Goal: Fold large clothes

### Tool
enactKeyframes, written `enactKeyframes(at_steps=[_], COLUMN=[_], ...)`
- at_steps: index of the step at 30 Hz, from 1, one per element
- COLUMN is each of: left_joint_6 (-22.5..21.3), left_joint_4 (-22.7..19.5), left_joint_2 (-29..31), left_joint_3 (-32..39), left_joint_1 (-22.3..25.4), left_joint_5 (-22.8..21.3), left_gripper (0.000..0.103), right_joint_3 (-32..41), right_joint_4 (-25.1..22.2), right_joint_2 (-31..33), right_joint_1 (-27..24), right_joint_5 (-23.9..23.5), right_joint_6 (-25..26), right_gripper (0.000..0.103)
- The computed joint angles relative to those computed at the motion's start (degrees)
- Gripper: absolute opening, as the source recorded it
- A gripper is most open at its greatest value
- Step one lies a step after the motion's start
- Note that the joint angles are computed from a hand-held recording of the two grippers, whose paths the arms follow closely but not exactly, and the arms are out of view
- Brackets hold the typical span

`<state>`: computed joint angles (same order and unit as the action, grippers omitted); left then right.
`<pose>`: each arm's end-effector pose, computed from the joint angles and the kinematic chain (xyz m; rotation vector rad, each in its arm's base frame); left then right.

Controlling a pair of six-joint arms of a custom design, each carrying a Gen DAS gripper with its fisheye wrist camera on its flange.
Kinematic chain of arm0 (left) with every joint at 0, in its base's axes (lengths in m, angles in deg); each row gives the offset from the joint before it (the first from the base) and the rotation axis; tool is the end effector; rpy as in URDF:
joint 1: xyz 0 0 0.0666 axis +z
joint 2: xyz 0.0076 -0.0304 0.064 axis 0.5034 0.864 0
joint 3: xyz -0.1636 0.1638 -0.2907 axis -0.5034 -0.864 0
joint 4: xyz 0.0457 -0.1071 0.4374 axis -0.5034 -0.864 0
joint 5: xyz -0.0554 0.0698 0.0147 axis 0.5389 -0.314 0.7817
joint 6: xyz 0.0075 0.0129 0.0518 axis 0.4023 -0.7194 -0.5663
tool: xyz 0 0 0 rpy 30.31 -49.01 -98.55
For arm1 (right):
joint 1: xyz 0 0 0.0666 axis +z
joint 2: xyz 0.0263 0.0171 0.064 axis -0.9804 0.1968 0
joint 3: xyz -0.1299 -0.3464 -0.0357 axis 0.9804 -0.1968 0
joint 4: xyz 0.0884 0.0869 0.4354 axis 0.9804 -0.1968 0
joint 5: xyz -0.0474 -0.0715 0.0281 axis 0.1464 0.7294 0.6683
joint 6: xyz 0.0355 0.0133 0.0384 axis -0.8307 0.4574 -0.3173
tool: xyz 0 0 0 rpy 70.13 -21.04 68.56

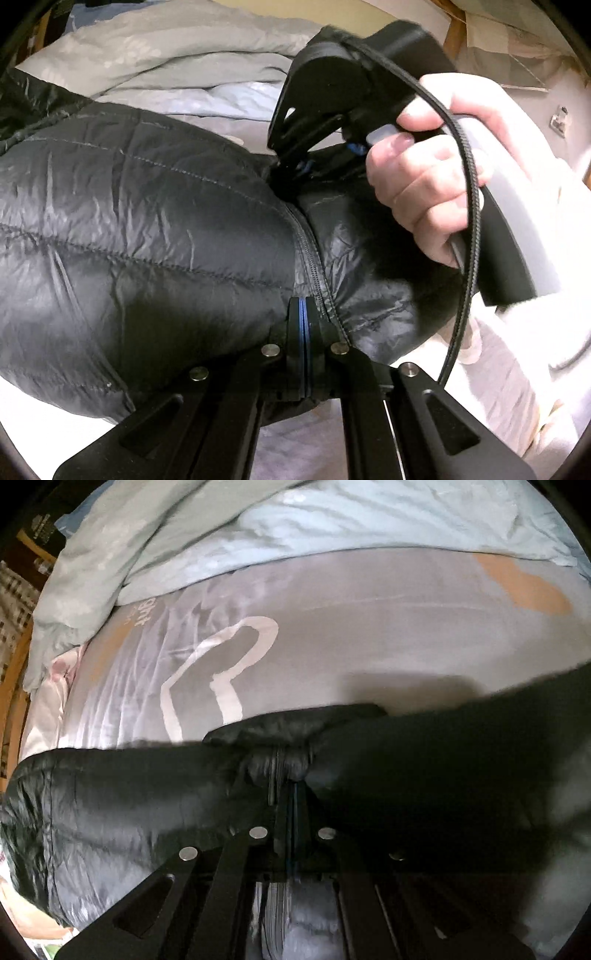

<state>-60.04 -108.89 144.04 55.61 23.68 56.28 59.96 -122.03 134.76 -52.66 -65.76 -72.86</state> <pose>0.5249 -0.0793 0.3294 0.7206 2.3352 -0.6097 0.6714 0.3276 0.3309 0.5802 2.7189 0.4013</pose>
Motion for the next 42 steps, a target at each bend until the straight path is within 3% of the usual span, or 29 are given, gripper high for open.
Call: enactKeyframes(at_steps=[2,4,6,9,11,14,17,21,22,23,24,25,27,30,31,33,35,36,37,39,40,41,42], left_joint_6=[0.45,0.58,0.13,-0.63,-0.69,-0.62,-0.60,-0.58,-0.71,-0.74,-0.70,-0.46,0.29,0.56,0.42,0.14,-0.01,-0.05,-0.02,0.08,0.02,-0.24,-0.89], left_joint_4=[-0.09,-0.76,-0.82,-0.19,-0.15,0.03,0.53,1.00,1.37,1.69,1.85,1.66,0.48,-0.21,0.29,0.86,0.87,0.83,0.73,0.58,0.68,0.73,0.32], left_joint_2=[0.14,0.56,0.46,0.89,1.15,1.34,0.85,0.65,0.39,0.14,-0.14,-0.06,0.94,1.59,1.24,0.81,0.74,0.77,0.85,1.01,0.92,0.68,0.05], left_joint_3=[0.03,0.42,0.35,0.66,0.74,0.86,0.46,0.28,-0.02,-0.24,-0.46,-0.37,0.58,1.18,0.83,0.39,0.31,0.34,0.43,0.58,0.46,0.33,0.17], left_joint_1=[0.15,0.56,0.63,0.73,0.91,0.84,0.42,0.04,-0.05,-0.19,-0.25,-0.20,0.59,0.94,0.70,0.39,0.40,0.49,0.55,0.62,0.65,0.58,0.47], left_joint_5=[0.54,1.78,1.73,1.02,1.28,1.25,0.36,-0.52,-0.93,-1.27,-1.33,-0.84,1.80,2.85,2.16,1.18,1.10,1.28,1.51,1.86,1.87,1.70,0.86], left_gripper=[0.004,0.004,0.004,0.004,0.004,0.004,0.004,0.004,0.004,0.004,0.004,0.004,0.004,0.004,0.004,0.004,0.004,0.004,0.004,0.004,0.004,0.004,0.004], right_joint_3=[-0.70,-3.14,-5.01,-9.64,-17.81,-32.14,-42.53,-55.62,-58.39,-60.60,-62.31,-63.39,-65.71,-67.62,-68.04,-68.42,-67.70,-67.99,-69.22,-68.82,-68.14,-67.15,-65.91], right_joint_4=[1.25,3.75,4.87,7.31,13.14,22.57,25.69,30.50,31.02,31.69,32.28,33.21,35.85,38.51,39.73,42.21,40.85,42.42,46.39,47.16,47.56,46.60,44.99], right_joint_2=[-0.13,-1.51,-3.29,-8.59,-15.80,-28.25,-38.31,-49.37,-51.78,-53.17,-54.10,-54.80,-55.89,-56.01,-55.59,-54.38,-52.39,-51.70,-51.73,-51.20,-50.71,-50.34,-49.94], right_joint_1=[-1.06,-1.90,-1.57,0.76,2.73,5.28,7.79,11.31,11.78,11.74,10.75,9.77,8.44,9.32,8.89,7.30,5.78,5.28,5.23,5.20,4.58,4.14,4.01], right_joint_5=[-3.80,-6.75,-5.63,1.31,6.75,11.78,15.46,25.17,27.19,28.54,26.86,24.50,21.62,27.69,27.74,24.92,22.65,22.35,23.85,26.69,25.83,24.99,25.08], right_joint_6=[-0.09,-3.51,-5.15,-0.53,1.44,0.97,1.58,-4.32,-6.64,-10.47,-14.75,-15.65,-17.96,-23.03,-24.13,-24.24,-28.28,-29.41,-29.02,-27.26,-25.42,-23.81,-22.05], right_gripper=[0.000,0.000,0.000,0.000,0.000,0.000,0.000,0.004,0.016,0.047,0.069,0.087,0.087,0.089,0.089,0.089,0.089,0.089,0.089,0.088,0.078,0.061,0.053])
